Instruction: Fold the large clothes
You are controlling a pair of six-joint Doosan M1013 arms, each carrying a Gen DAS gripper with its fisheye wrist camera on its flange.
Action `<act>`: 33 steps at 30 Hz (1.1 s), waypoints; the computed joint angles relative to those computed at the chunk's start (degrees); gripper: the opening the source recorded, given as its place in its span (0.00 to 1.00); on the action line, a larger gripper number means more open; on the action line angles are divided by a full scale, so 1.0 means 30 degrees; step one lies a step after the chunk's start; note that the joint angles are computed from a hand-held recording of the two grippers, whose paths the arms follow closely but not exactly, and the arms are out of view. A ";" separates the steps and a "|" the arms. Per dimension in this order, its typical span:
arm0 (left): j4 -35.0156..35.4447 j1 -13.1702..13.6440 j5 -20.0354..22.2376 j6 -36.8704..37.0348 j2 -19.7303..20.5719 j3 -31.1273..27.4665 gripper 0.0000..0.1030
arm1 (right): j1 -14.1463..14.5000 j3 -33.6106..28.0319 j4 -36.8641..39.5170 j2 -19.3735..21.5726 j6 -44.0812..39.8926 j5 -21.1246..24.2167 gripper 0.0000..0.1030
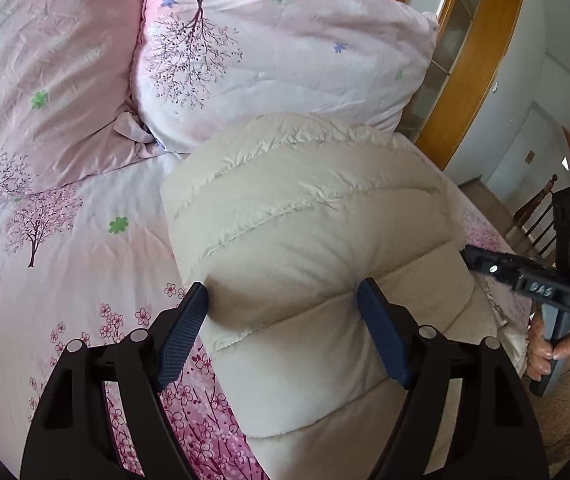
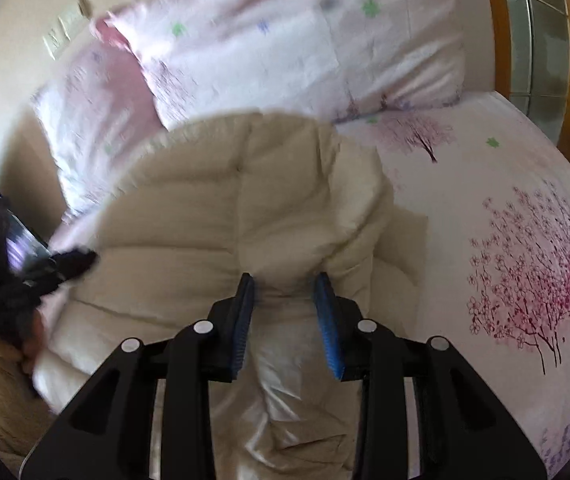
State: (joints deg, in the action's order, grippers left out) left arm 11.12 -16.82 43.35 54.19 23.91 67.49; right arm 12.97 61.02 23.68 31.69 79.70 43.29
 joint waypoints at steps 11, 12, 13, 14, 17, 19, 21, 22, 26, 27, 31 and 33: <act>-0.1192 0.0238 0.0859 0.1060 0.0676 -0.0781 0.83 | -0.0413 -0.0885 0.0473 0.0978 0.1001 0.2081 0.29; -0.1287 0.0257 0.0944 0.1140 0.0747 -0.0854 0.83 | -0.0424 -0.0903 0.0504 0.1021 0.0993 0.2090 0.29; -0.1370 0.0275 0.1037 0.1243 0.0810 -0.0931 0.83 | -0.0424 -0.0919 0.0515 0.1042 0.1004 0.2121 0.29; -0.1417 0.0281 0.1153 0.1336 0.0880 -0.1014 0.84 | -0.0438 -0.0940 0.0555 0.1072 0.0990 0.2152 0.29; -0.1560 0.0317 0.1394 0.1635 0.1035 -0.1214 0.85 | -0.0485 -0.1060 0.0654 0.1170 0.1048 0.2272 0.29; -0.1708 0.0343 0.1563 0.1829 0.1141 -0.1338 0.85 | -0.0533 -0.1105 0.0794 0.1231 0.1034 0.2313 0.29; -0.1889 0.0375 0.1910 0.1951 0.1257 -0.1524 0.85 | -0.0559 -0.1050 0.0915 0.1229 0.1031 0.2259 0.29; -0.1912 0.0385 0.2021 0.2056 0.1301 -0.1591 0.85 | -0.0575 -0.1019 0.0969 0.1215 0.1023 0.2237 0.29; -0.2008 0.0421 0.2531 0.2252 0.1481 -0.1862 0.86 | -0.0548 -0.0756 0.0967 0.1113 0.1126 0.1890 0.29; -0.1990 0.0428 0.2573 0.2189 0.1511 -0.1890 0.87 | -0.0534 -0.0667 0.0939 0.1074 0.1178 0.1746 0.29; -0.2445 0.0567 0.1949 0.1999 0.1332 -0.1535 0.89 | -0.0459 -0.0363 0.0422 0.0791 0.1637 0.1343 0.30; -0.2825 0.0611 0.1121 0.1782 0.0856 -0.0896 0.86 | -0.0484 0.0723 0.0844 -0.0011 0.1053 0.0122 0.32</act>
State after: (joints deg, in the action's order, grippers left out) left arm 2.65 -14.99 46.71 59.53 26.48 64.80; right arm 11.52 63.19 26.21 31.66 82.86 43.66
